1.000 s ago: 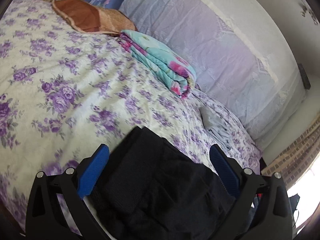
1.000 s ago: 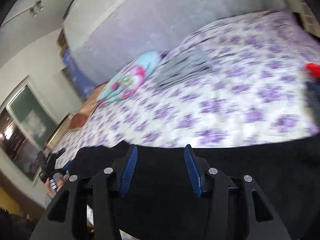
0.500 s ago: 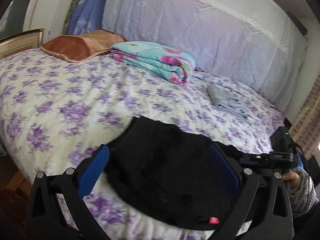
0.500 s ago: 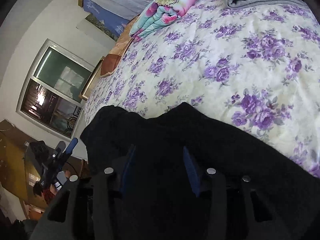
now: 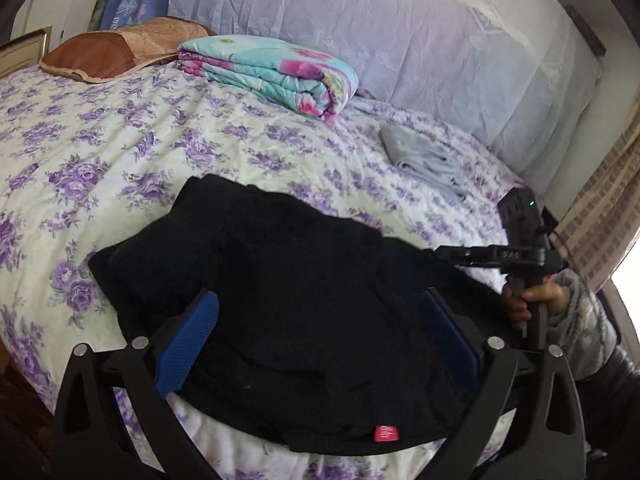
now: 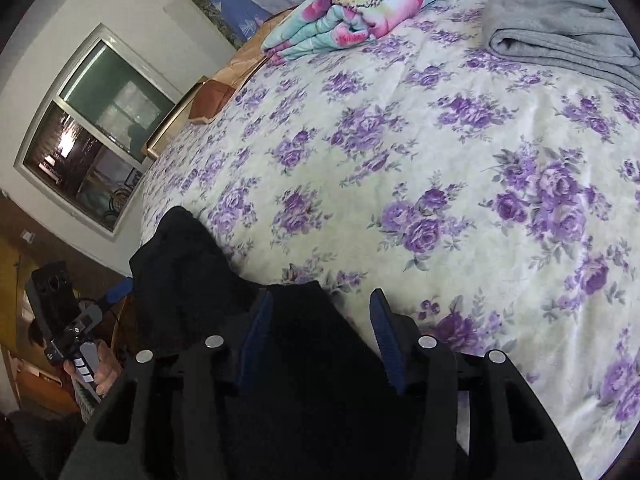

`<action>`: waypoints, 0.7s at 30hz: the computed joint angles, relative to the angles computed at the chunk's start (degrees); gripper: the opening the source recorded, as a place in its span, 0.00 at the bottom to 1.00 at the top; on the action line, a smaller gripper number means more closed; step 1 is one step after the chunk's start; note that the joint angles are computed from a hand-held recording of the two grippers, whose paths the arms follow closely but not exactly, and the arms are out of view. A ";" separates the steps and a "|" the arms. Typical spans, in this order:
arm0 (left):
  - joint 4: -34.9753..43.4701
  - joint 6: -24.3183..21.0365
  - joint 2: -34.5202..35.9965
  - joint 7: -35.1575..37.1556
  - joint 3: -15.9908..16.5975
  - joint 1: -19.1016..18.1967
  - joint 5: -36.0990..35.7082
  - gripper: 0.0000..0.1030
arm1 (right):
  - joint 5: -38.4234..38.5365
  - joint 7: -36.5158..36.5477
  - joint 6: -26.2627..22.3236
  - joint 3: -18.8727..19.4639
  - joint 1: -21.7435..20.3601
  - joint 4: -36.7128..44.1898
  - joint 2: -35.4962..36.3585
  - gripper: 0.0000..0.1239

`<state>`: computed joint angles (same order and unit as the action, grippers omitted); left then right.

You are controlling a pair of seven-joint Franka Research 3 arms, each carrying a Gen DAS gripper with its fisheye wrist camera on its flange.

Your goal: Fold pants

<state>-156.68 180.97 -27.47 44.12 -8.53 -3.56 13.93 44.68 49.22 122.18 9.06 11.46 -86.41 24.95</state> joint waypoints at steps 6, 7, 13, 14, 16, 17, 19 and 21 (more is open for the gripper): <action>0.29 -3.66 0.46 -1.07 -6.74 7.10 5.13 0.95 | 0.57 -8.02 10.80 0.51 1.87 -8.79 -6.16 0.03; 0.49 -4.62 0.23 -1.48 -7.58 7.88 6.13 0.95 | 2.09 -10.02 12.97 0.75 1.81 -10.02 -7.35 0.02; 0.86 -7.49 -0.77 -5.34 -11.29 11.35 12.41 0.95 | -4.16 -1.87 13.19 -1.52 3.76 -4.43 -1.82 0.02; 1.10 -8.65 -1.01 -5.90 -11.65 11.47 13.33 0.95 | -4.94 -0.89 12.89 -1.34 3.77 -3.94 -0.84 0.03; 0.98 -10.43 -2.09 -6.75 -10.60 10.09 13.97 0.95 | -4.00 -0.60 11.79 -0.44 2.58 -3.08 -0.58 0.05; 0.69 -10.54 -2.79 -7.04 -9.45 8.99 13.74 0.95 | -3.46 -0.20 12.53 -0.34 2.25 -3.72 -1.33 0.10; -0.56 -9.82 -5.45 -8.34 -7.99 7.99 13.23 0.95 | -2.11 -0.41 15.66 -0.24 1.74 -6.37 -3.85 0.18; -1.37 -8.89 -8.37 -10.46 -8.83 9.86 13.89 0.95 | 1.05 -2.82 19.09 0.37 1.01 -10.08 -7.25 0.19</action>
